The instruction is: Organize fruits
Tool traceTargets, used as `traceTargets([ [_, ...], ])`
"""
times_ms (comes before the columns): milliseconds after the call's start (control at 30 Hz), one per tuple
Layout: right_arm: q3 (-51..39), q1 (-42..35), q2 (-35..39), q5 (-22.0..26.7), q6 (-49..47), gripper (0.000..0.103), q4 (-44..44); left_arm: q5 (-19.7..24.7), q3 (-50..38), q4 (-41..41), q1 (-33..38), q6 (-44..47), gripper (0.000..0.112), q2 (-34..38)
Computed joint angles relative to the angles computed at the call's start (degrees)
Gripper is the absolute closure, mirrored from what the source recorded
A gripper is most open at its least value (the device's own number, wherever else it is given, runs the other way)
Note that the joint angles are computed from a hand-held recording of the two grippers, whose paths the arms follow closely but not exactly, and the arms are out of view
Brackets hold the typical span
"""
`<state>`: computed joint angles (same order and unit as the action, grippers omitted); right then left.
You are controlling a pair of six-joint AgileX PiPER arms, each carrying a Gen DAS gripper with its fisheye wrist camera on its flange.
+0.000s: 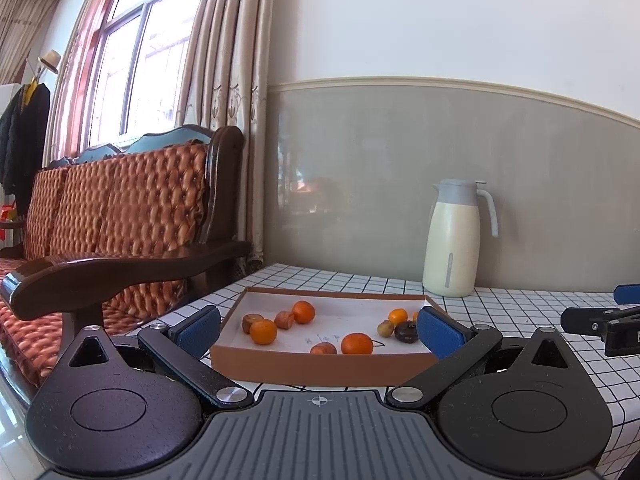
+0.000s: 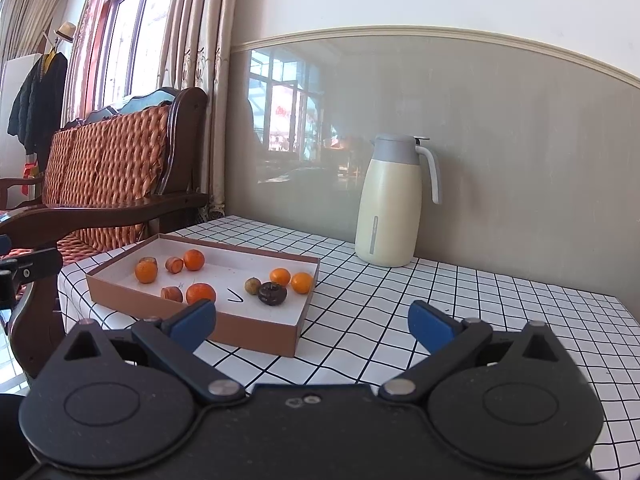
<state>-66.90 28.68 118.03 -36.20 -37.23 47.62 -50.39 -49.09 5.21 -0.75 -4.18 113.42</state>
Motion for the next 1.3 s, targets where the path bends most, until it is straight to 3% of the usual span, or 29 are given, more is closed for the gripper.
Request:
traceTargets([
  [1300, -0.62, -0.16, 0.29, 0.49, 1.02, 0.006, -0.22, -1.14, 0.59, 1.95, 0.34, 0.64, 0.009, -0.11],
])
